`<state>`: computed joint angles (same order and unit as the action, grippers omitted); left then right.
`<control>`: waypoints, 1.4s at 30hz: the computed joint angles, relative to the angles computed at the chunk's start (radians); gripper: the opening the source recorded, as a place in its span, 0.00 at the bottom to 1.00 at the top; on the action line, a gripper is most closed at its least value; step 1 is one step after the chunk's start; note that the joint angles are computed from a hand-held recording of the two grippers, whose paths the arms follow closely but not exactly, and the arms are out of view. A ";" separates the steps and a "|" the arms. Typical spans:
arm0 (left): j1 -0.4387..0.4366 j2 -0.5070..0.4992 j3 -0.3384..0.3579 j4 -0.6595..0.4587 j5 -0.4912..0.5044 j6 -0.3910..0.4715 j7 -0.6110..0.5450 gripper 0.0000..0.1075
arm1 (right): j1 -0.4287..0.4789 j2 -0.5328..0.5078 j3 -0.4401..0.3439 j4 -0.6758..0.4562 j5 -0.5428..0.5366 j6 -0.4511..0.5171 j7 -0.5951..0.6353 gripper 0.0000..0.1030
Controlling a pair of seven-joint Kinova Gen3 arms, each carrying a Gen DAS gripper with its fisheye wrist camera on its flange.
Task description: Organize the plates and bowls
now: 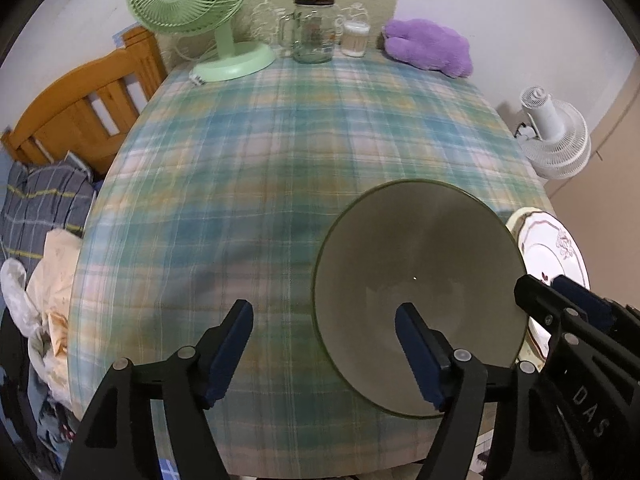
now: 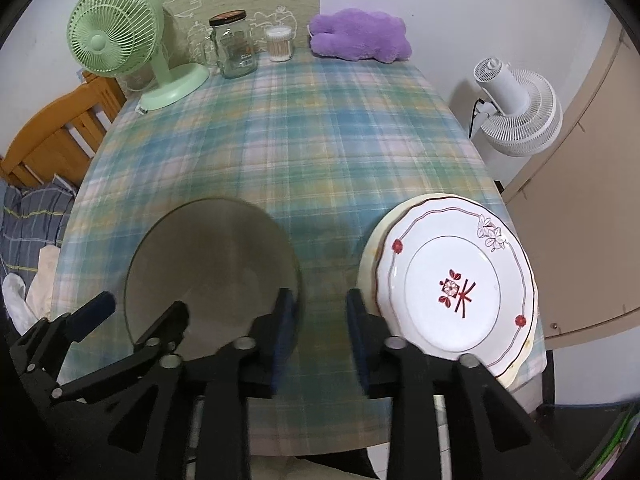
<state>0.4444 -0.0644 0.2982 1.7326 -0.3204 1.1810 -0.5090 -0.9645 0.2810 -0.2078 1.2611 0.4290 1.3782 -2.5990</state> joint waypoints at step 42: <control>-0.015 0.053 -0.086 0.050 0.112 -0.122 -0.029 0.77 | 0.255 0.076 0.018 0.044 -0.470 -0.238 0.392 0.29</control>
<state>0.4290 -0.0112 0.2127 1.7829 -0.2081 1.0594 -0.5380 -0.7090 0.3575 -0.1899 1.3047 -0.0409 1.1398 -2.2073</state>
